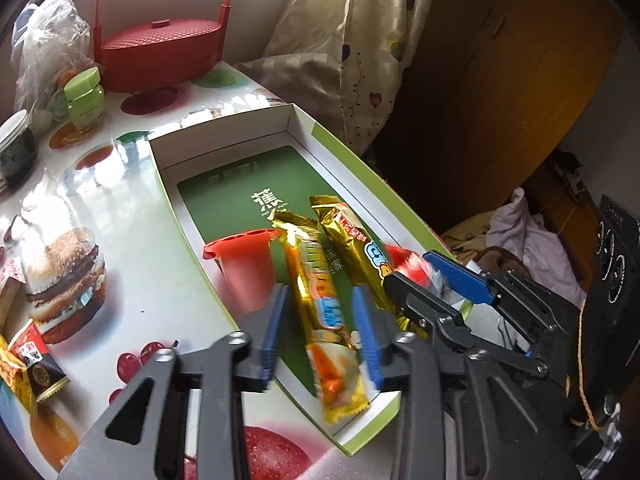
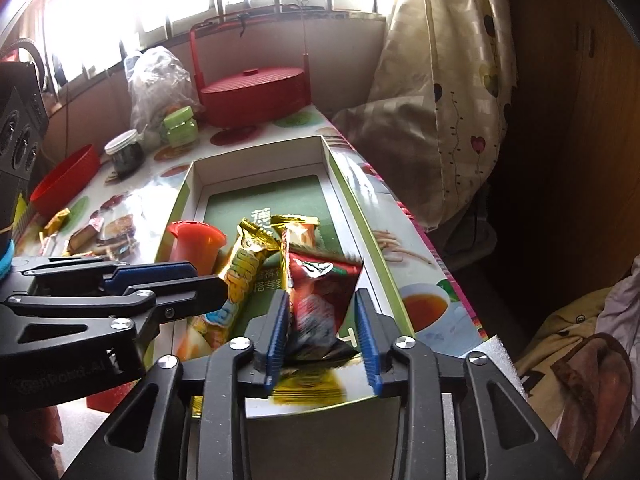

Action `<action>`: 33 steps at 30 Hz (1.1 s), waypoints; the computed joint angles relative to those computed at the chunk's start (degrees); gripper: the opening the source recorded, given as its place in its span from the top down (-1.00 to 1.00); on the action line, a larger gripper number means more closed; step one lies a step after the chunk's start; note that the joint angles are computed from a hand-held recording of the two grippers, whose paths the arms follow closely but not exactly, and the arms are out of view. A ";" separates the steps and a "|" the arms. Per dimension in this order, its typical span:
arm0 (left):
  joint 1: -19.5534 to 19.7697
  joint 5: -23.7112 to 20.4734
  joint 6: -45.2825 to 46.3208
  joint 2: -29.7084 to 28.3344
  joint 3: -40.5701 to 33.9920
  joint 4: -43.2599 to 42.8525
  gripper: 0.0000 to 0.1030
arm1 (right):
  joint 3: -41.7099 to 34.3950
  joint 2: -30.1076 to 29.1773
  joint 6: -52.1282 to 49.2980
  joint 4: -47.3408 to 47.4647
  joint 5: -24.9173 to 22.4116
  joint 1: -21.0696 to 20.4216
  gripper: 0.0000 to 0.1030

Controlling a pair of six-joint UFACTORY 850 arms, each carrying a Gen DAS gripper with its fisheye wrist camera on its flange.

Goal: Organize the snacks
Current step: 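Open the right tool to drop the red pouch while the left tool releases the bar into the box, then withdraw both open tools from the gift box toward the snacks on the table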

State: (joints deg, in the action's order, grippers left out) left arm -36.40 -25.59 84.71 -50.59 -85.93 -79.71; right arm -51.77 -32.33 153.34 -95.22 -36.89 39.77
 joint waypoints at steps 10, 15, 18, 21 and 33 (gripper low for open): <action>0.88 0.44 7.29 3.49 4.35 -6.88 0.16 | 0.17 0.79 -2.03 3.30 -1.43 1.05 0.17; 1.22 1.21 14.13 6.34 7.84 -12.46 0.15 | 0.28 1.62 -1.45 3.55 -2.38 1.73 0.14; 1.50 1.88 20.56 8.41 10.52 -18.24 0.15 | 0.15 2.11 -0.88 3.33 -2.93 2.37 0.14; 2.14 1.83 22.79 9.68 12.07 -20.63 0.14 | -0.11 2.38 -0.23 2.80 -3.04 2.93 0.13; 5.75 2.33 36.14 13.84 17.73 -34.01 0.14 | -3.30 1.65 0.98 -0.49 -2.43 4.19 0.10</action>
State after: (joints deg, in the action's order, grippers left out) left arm -30.65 -23.25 120.86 -36.75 -68.20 -113.72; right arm -55.06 -30.68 154.32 -95.70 -39.32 43.96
